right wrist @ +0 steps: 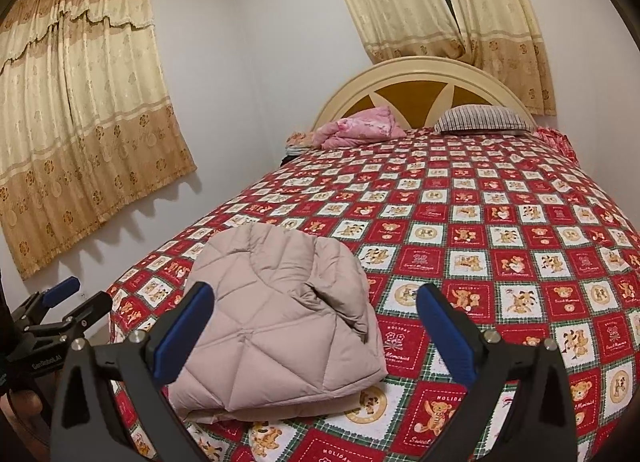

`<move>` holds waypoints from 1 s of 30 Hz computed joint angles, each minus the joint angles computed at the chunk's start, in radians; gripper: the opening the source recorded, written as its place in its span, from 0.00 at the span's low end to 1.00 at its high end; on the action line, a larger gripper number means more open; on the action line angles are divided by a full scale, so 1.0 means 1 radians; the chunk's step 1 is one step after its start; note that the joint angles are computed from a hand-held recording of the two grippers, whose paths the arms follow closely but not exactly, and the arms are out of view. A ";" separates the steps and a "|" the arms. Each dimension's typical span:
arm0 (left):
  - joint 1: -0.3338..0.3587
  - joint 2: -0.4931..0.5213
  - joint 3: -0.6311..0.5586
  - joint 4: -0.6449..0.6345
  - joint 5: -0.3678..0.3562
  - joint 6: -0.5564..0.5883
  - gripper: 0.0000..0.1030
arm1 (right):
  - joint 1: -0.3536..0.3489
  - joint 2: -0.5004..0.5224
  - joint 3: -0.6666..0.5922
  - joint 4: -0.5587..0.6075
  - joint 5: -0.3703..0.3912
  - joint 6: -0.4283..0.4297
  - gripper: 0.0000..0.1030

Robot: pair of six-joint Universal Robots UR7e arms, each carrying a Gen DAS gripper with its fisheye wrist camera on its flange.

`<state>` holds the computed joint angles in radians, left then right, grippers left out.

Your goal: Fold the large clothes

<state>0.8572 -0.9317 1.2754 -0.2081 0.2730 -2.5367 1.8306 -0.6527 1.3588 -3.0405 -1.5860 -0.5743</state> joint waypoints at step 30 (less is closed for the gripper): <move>-0.013 -0.004 0.028 -0.148 -0.016 0.169 0.99 | -0.002 -0.007 0.005 -0.010 0.014 0.003 1.00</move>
